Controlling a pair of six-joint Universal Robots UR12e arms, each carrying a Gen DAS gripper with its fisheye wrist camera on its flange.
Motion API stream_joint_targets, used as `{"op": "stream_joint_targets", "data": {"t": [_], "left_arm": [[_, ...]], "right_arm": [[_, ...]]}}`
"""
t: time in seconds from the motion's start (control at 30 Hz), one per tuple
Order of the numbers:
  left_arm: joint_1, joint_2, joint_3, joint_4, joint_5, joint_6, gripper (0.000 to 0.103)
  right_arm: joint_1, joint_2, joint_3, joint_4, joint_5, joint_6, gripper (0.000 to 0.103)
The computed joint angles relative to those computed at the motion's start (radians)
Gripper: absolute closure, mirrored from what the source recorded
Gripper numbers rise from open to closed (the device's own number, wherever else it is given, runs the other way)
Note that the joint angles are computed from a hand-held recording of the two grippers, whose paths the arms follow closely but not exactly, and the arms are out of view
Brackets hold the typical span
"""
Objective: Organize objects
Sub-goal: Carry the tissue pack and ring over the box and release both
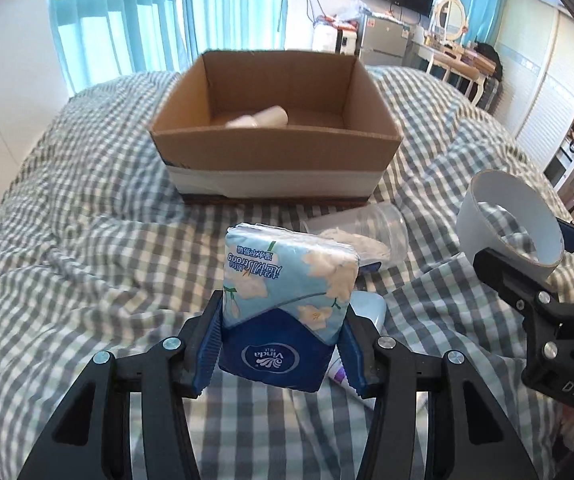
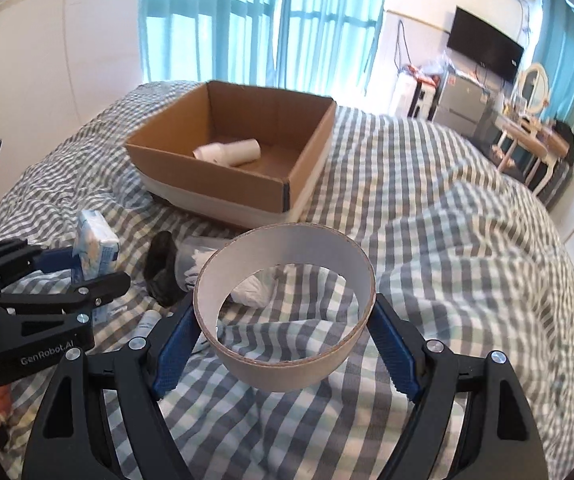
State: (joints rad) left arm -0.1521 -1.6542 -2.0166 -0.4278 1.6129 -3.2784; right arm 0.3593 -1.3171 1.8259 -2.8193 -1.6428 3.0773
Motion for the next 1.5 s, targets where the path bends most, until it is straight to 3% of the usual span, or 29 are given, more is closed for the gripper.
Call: {"op": "stream_joint_targets", "data": {"t": [0.53, 0.87, 1.17, 1.37, 1.5], "left_arm": [[-0.016, 0.110, -0.052, 0.099, 0.031, 0.004, 0.051], [-0.027, 0.149, -0.054, 0.146, 0.076, 0.042, 0.051], [-0.007, 0.123, 0.000, 0.196, 0.083, 0.087, 0.051], [0.022, 0.064, 0.059, 0.226, 0.083, 0.090, 0.051], [0.053, 0.015, 0.107, 0.224, 0.044, 0.080, 0.051]], "right_arm": [[0.048, -0.094, 0.042, -0.088, -0.030, -0.050, 0.022], [0.049, -0.136, 0.047, -0.125, -0.017, -0.048, 0.022], [0.037, -0.118, -0.013, -0.119, 0.036, -0.060, 0.022], [0.026, -0.060, -0.102, -0.102, 0.071, -0.048, 0.022], [0.021, -0.004, -0.174, -0.087, 0.074, -0.036, 0.022]]}}
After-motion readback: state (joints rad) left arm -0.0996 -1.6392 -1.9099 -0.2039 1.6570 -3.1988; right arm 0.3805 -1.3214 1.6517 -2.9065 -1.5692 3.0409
